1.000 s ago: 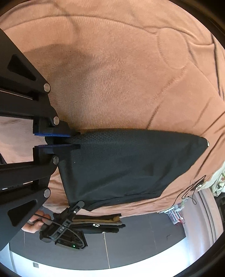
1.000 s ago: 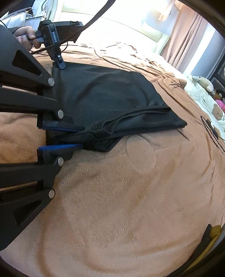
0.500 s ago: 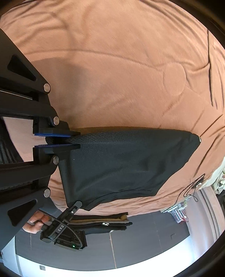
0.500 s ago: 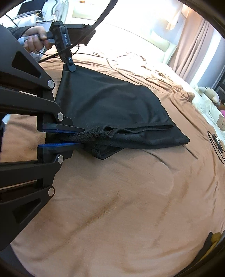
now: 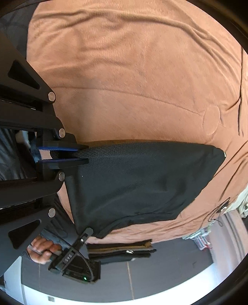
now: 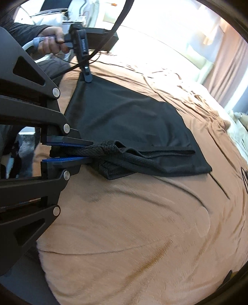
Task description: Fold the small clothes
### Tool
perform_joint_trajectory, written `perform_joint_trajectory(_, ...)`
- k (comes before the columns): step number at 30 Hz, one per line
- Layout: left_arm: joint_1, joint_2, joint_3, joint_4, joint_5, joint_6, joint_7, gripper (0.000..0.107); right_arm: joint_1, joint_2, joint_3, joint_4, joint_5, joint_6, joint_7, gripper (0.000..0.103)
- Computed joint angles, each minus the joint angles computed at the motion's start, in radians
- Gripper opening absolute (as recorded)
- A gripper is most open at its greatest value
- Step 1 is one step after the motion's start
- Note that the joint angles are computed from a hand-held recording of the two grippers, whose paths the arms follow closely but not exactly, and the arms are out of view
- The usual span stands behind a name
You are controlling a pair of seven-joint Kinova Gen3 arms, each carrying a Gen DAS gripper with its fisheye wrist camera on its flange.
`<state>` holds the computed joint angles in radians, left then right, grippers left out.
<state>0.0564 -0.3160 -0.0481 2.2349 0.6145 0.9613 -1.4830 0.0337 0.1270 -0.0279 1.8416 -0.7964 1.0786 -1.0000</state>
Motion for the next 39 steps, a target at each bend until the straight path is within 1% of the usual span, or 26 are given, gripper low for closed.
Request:
perform_joint_trajectory(2, 0.001, 0.009, 0.014, -0.015, -0.023, 0.004, 0.011, 0.007, -0.009, 0.000, -0.003, -0.012, 0.025, 0.001, -0.001, 0.006)
perform_joint_trajectory(4, -0.003, 0.021, 0.041, -0.037, -0.065, 0.004, 0.051, 0.008, -0.022, 0.002, -0.005, -0.026, 0.061, -0.012, -0.032, 0.007)
perform_joint_trajectory(5, -0.003, 0.026, 0.052, -0.049, -0.087, 0.001, 0.067, 0.016, -0.022, 0.009, -0.004, -0.032, 0.063, -0.015, -0.035, 0.007)
perform_joint_trajectory(6, 0.000, 0.025, 0.056, -0.054, -0.099, -0.006, 0.074, 0.031, -0.018, 0.015, -0.003, -0.039, 0.064, -0.009, -0.038, 0.009)
perform_joint_trajectory(7, 0.000, 0.019, 0.056, -0.055, -0.111, -0.014, 0.080, 0.042, -0.017, 0.019, -0.003, -0.044, 0.067, -0.010, -0.046, 0.014)
perform_joint_trajectory(8, -0.001, 0.011, 0.060, -0.056, -0.126, -0.028, 0.093, 0.060, -0.011, 0.024, 0.001, -0.050, 0.071, -0.018, -0.055, 0.018)
perform_joint_trajectory(9, -0.001, 0.002, 0.058, -0.055, -0.133, -0.042, 0.099, 0.071, -0.005, 0.022, 0.003, -0.048, 0.069, -0.025, -0.056, 0.034)
perform_joint_trajectory(10, 0.000, -0.006, 0.049, -0.053, -0.135, -0.055, 0.099, 0.073, 0.001, 0.019, 0.004, -0.047, 0.063, -0.034, -0.059, 0.055)
perform_joint_trajectory(11, 0.001, -0.007, 0.035, -0.052, -0.131, -0.064, 0.094, 0.074, 0.009, 0.019, 0.007, -0.048, 0.056, -0.043, -0.060, 0.061)
perform_joint_trajectory(12, 0.003, -0.002, 0.026, -0.053, -0.125, -0.072, 0.091, 0.074, 0.017, 0.017, 0.009, -0.048, 0.044, -0.057, -0.056, 0.063)
perform_joint_trajectory(15, -0.002, 0.016, 0.005, -0.053, -0.113, -0.094, 0.077, 0.074, 0.046, 0.058, 0.007, -0.087, 0.006, -0.028, -0.020, 0.063)
perform_joint_trajectory(17, -0.008, 0.027, -0.007, -0.056, -0.110, -0.102, 0.066, 0.074, 0.047, 0.087, 0.003, -0.119, 0.016, -0.034, -0.034, 0.063)
perform_joint_trajectory(19, -0.005, 0.044, -0.020, -0.054, -0.081, -0.121, 0.036, 0.074, 0.052, 0.110, -0.004, -0.139, 0.029, -0.043, -0.041, 0.063)
perform_joint_trajectory(21, -0.014, 0.050, -0.038, -0.053, -0.066, -0.120, 0.006, 0.074, 0.060, 0.122, -0.020, -0.137, 0.013, -0.055, -0.032, 0.063)
perform_joint_trajectory(25, -0.030, 0.083, -0.066, -0.049, -0.004, -0.127, -0.074, 0.074, 0.057, 0.142, -0.045, -0.127, -0.002, -0.086, -0.006, 0.063)
perform_joint_trajectory(28, -0.051, 0.109, -0.065, -0.054, 0.021, -0.135, -0.113, 0.074, 0.065, 0.183, -0.063, -0.156, -0.020, -0.080, 0.031, 0.063)
perform_joint_trajectory(31, -0.070, 0.141, -0.070, -0.063, 0.065, -0.135, -0.172, 0.074, 0.058, 0.237, -0.077, -0.204, -0.012, -0.068, 0.016, 0.063)
perform_joint_trajectory(33, -0.083, 0.165, -0.062, -0.074, 0.080, -0.143, -0.197, 0.074, 0.054, 0.259, -0.085, -0.230, -0.001, -0.071, 0.006, 0.063)
perform_joint_trajectory(36, -0.106, 0.210, -0.060, -0.084, 0.129, -0.143, -0.255, 0.074, 0.059, 0.296, -0.099, -0.270, 0.001, -0.068, -0.015, 0.063)
perform_joint_trajectory(39, -0.131, 0.255, -0.043, -0.103, 0.146, -0.146, -0.282, 0.073, 0.059, 0.329, -0.113, -0.312, 0.006, -0.067, -0.033, 0.063)
